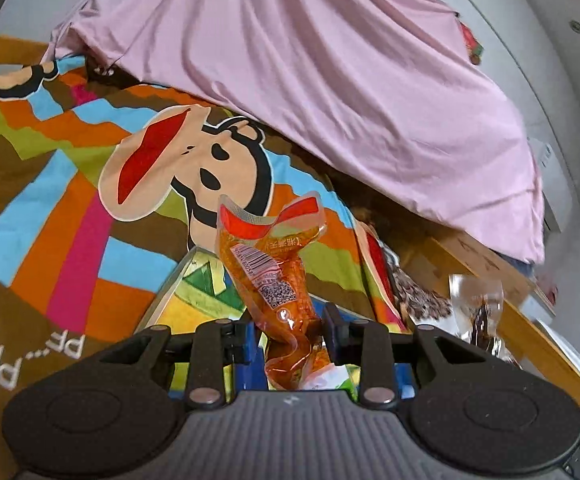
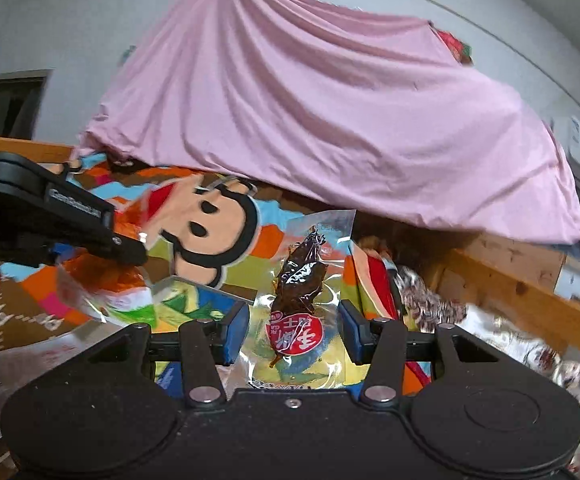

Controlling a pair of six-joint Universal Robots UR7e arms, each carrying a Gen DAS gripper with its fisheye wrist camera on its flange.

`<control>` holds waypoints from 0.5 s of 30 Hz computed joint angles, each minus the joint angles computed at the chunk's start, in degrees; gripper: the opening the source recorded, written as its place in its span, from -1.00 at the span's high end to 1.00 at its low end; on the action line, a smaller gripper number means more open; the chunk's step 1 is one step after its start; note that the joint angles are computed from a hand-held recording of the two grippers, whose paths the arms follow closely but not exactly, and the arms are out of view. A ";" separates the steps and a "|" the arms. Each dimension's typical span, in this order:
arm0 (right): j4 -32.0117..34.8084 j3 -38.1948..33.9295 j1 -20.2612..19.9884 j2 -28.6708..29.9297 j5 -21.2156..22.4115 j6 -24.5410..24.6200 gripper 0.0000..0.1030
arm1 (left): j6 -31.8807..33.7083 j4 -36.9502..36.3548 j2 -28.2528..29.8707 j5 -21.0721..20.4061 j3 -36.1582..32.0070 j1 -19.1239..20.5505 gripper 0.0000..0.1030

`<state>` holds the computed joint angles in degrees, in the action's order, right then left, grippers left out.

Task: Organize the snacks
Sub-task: 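Carry the orange bag and meat-stick packet with both grippers over the metal tray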

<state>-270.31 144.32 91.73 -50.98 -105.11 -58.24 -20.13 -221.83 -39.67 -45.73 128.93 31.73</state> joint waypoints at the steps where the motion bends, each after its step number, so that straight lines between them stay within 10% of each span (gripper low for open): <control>1: 1.02 -1.06 -0.39 -0.02 -0.58 1.30 0.02 | 0.63 -0.47 0.80 -0.54 -1.13 0.93 0.32; 15: 10.81 -9.79 -6.43 2.58 -3.42 6.95 0.02 | -0.59 11.40 4.52 -5.75 -8.62 8.11 0.32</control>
<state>-259.50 134.52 85.30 -48.40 -108.53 -51.29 -20.73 -210.43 -35.14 -51.48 120.32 39.84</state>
